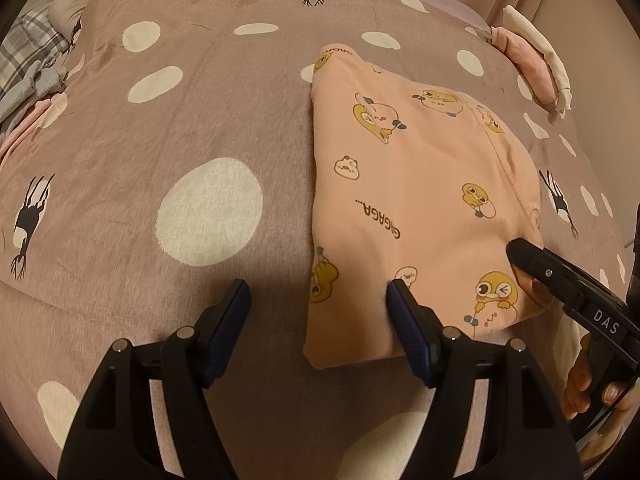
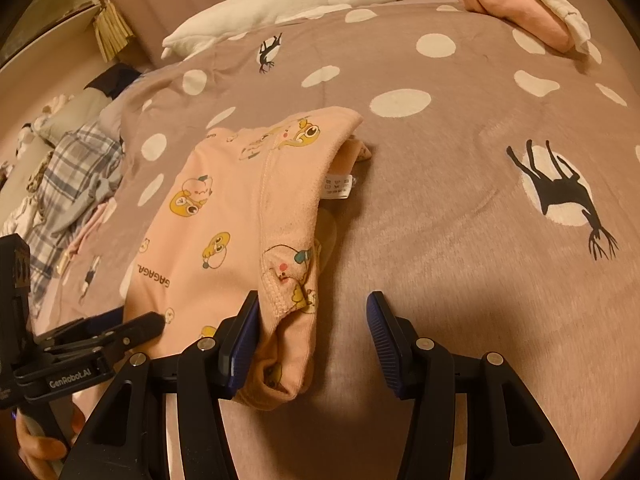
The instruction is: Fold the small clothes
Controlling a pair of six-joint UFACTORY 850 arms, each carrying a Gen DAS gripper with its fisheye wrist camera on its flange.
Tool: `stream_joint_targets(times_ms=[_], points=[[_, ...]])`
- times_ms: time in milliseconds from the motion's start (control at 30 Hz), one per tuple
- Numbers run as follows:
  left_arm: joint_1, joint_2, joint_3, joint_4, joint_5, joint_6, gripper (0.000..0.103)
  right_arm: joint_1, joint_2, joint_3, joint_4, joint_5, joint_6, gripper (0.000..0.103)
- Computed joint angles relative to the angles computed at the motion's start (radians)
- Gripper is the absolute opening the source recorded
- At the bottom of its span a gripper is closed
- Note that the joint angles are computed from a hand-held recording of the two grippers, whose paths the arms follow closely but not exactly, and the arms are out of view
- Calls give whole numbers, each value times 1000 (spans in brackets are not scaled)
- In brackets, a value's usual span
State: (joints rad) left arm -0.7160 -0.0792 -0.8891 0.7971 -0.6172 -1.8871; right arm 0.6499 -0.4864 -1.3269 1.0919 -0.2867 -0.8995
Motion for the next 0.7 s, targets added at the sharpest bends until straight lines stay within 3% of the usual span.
stream_joint_targets(times_ms=[700], points=[[-4, 3, 3, -4, -3, 1, 72, 0, 3, 5, 3, 2, -4, 52]])
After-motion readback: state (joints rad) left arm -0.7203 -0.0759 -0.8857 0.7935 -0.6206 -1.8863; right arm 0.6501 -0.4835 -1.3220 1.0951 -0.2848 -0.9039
